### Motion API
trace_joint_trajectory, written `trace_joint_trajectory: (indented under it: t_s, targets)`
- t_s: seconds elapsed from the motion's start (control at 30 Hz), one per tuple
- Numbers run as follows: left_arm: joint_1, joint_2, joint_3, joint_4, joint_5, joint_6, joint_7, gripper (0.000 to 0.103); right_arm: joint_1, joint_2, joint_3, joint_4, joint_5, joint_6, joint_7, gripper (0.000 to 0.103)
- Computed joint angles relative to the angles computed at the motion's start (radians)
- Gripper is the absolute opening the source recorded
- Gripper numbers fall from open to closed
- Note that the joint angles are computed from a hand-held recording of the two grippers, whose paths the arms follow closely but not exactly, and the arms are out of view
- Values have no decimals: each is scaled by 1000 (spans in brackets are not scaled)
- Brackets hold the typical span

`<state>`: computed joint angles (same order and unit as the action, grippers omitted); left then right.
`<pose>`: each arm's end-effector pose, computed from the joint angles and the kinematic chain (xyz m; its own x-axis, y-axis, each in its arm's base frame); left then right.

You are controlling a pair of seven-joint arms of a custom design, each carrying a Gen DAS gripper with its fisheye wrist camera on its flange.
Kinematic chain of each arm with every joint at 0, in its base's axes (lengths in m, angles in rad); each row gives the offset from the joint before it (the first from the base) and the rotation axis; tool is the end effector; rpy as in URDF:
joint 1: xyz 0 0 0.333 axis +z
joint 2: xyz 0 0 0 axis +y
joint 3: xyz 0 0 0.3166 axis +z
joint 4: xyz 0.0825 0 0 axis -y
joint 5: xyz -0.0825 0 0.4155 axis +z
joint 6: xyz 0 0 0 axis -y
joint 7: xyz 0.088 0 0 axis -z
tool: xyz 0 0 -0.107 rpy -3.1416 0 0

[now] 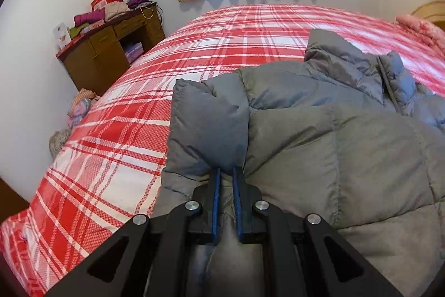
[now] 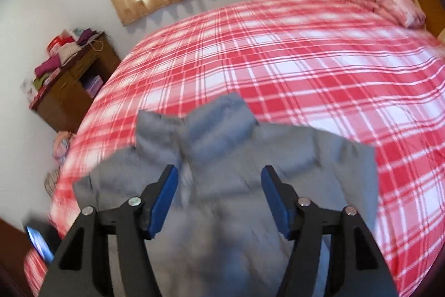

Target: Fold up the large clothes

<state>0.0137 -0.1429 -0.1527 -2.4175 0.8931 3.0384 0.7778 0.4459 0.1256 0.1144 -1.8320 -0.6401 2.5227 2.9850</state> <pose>0.5126 -0.1328 0.4118 -0.1459 -0.9783 -0.1469 -0.6767 0.2070 -0.7066 0.5647 0.3573 0.5120 -0.3070 -0.9017 -0.3044 -0.6765 0.4317 -0.5966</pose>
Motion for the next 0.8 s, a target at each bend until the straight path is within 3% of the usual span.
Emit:
trace_joint_trajectory:
  t_s: [0.13, 0.4, 0.47, 0.5, 0.53, 0.6, 0.8]
  targets:
    - [-49, 4, 53, -24, -179, 47, 130, 9, -36, 187, -2, 231, 210, -82, -104, 66]
    - [-7, 10, 11, -16, -133, 45, 72, 9, -41, 400, -17, 507, 344, -253, -234, 69]
    - [-14, 10, 19, -17, -148, 48, 84, 9, -51, 382, -8, 473, 377, -240, -271, 68]
    - [-14, 10, 18, -18, -150, 48, 85, 9, -57, 358, -5, 435, 389, -215, -286, 61]
    - [-14, 10, 18, -17, -151, 48, 86, 9, -60, 326, -4, 389, 393, -195, -300, 39]
    - [-14, 10, 18, -17, -152, 48, 87, 9, -66, 269, -2, 317, 396, -179, -329, 18]
    - [-19, 8, 20, -20, -167, 44, 104, 9, -47, 80, -7, 40, 328, -159, -304, 12]
